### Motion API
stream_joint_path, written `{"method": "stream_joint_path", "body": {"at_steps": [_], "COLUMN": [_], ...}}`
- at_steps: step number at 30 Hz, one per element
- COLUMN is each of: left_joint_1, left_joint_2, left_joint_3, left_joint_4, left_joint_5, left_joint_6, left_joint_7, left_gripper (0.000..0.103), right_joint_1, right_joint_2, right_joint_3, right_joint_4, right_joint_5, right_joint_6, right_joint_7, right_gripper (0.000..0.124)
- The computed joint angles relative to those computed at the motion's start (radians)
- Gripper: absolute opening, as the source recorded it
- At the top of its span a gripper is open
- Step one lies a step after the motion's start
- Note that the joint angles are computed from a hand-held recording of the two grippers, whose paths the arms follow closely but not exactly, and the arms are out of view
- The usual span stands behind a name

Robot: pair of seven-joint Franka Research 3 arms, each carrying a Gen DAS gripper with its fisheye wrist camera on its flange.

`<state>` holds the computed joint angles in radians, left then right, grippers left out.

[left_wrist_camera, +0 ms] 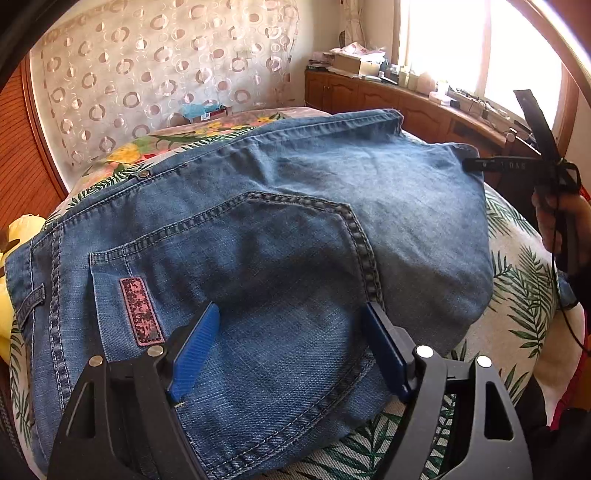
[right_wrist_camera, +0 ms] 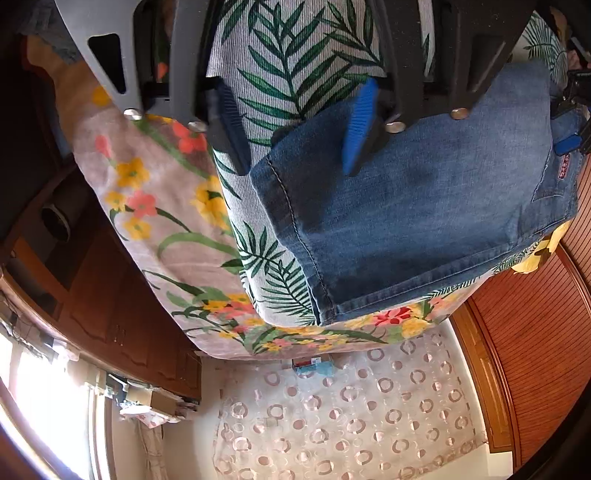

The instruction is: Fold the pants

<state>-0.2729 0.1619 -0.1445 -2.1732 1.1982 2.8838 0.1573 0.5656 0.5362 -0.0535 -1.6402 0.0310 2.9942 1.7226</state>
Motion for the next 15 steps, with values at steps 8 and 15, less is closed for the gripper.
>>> {"method": "stream_joint_path", "body": {"at_steps": [8,15], "left_joint_1": [0.009,0.025], "left_joint_2": [-0.012,-0.095], "left_joint_3": [0.001,-0.002], "left_joint_4": [-0.014,-0.065], "left_joint_5": [-0.035,0.046], "left_joint_6": [0.021,0.036], "left_joint_7": [0.028,-0.066], "left_gripper": [0.080,0.080], "right_joint_1": [-0.002,-0.048], "right_joint_2": [-0.021,-0.047], "right_joint_3": [0.017,0.126], "right_joint_4": [-0.034,-0.046], "right_joint_5": [0.013,0.076], "right_joint_6": [0.100,0.149], "right_joint_7": [-0.046,-0.182], "right_gripper": [0.007,0.007]}}
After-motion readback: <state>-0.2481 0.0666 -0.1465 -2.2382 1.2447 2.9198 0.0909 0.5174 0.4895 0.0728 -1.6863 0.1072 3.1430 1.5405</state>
